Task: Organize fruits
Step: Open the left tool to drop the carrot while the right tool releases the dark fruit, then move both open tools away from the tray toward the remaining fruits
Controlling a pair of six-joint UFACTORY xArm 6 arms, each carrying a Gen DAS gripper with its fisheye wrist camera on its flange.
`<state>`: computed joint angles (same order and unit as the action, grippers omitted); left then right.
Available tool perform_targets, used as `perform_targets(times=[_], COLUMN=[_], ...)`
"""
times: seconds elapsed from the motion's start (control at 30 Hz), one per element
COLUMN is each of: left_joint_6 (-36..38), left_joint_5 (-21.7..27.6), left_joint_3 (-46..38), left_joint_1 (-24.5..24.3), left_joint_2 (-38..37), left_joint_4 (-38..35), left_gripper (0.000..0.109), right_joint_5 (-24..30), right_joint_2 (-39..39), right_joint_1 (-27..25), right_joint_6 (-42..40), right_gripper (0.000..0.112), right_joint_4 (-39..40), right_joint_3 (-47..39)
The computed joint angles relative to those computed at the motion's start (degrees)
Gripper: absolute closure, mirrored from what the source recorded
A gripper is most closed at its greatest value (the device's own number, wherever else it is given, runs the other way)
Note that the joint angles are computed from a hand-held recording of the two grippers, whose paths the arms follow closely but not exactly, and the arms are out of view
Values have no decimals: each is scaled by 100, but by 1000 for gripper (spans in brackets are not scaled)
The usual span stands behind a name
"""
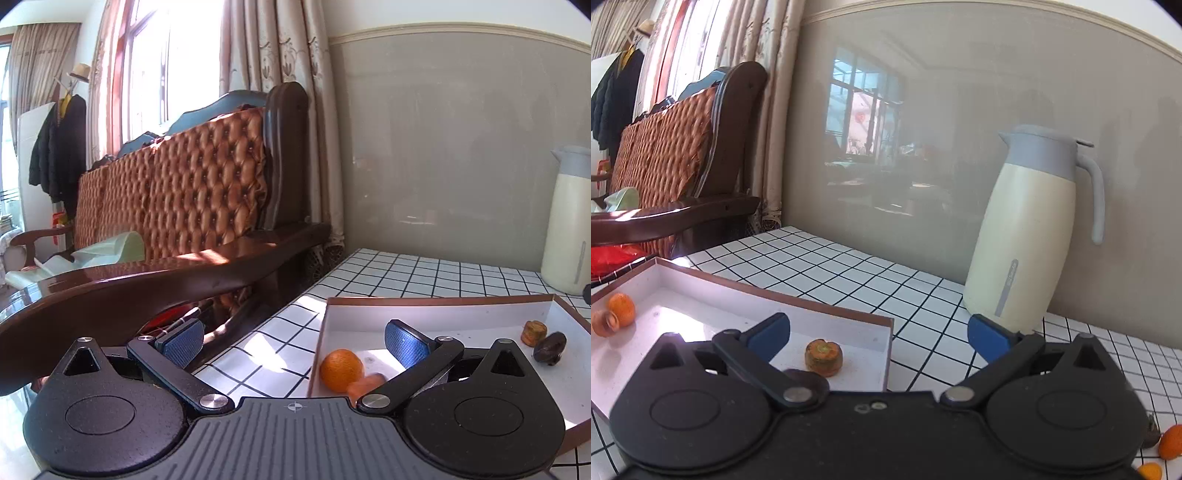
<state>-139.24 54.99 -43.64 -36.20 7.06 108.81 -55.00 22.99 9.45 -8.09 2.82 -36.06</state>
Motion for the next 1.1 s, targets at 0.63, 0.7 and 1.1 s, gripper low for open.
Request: perform_targets(times=[0.63,0.7,1.1], left_joint_6=[292,428,555], left_joint_5=[-41,65,-103], left_joint_3=[202,107,-350], left_joint_1=[-548,-688,-1208], left_joint_2=[-324,-272,-8], left_joint_4=[-198,-338,-347], left_gripper=[6,6,6], right_joint_5=[-450,-466,-538], right_joint_2=[-803,-926,-1368], right_joint_1=[-496,-633,-2043], right_joint_6=[444,464,474], right_gripper=[15,15,17], right_joint_4=[-350,-364,-997], right_joint_3=[1155,1311,1946])
